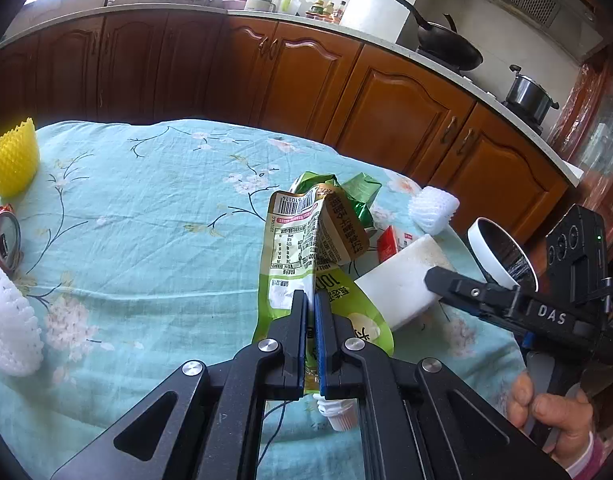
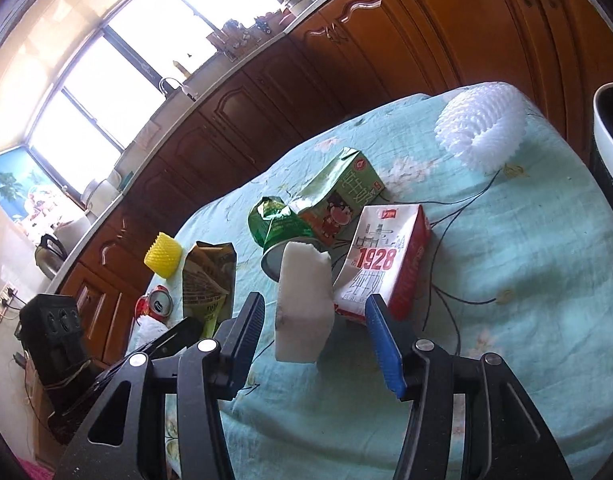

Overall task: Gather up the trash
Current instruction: 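Carry the pouch and foam block over the black trash bin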

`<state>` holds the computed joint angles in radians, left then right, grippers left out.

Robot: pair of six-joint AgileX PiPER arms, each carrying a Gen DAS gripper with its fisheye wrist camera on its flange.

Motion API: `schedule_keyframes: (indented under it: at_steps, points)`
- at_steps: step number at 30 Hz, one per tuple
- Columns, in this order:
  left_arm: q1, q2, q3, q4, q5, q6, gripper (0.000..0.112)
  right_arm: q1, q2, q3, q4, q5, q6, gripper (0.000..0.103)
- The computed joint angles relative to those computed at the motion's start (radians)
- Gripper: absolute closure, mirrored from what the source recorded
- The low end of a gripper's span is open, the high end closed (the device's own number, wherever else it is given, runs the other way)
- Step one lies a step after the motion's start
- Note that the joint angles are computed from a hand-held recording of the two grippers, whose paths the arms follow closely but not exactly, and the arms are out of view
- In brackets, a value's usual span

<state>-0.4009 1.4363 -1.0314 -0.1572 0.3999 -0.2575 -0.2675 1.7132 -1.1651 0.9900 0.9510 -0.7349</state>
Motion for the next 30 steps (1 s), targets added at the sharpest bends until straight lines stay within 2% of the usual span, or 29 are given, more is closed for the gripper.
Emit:
schedule_keyframes:
  at_steps: [2,7,15,23,30]
  points:
    - [-0.004,-0.007,-0.006,-0.002,0.005,0.008,0.110,0.019,-0.005,0.010,-0.010,-0.013,0.000,0.075]
    - [-0.038,-0.003,-0.047,-0.019,0.019,0.044,0.110,-0.053,-0.071,0.063,0.032,-0.008,-0.058,0.076]
    - [-0.143,0.103,-0.195,-0.090,0.053,0.109,0.110,-0.305,-0.133,0.049,0.047,0.091,-0.110,0.076]
    - [-0.243,0.273,-0.415,-0.052,0.104,0.093,0.110,-0.446,-0.139,0.024,-0.043,0.018,-0.123,0.076]
    - [-0.302,0.460,-0.660,-0.026,0.180,0.108,0.110,-0.546,-0.114,-0.023,-0.072,0.009,-0.148,0.076]
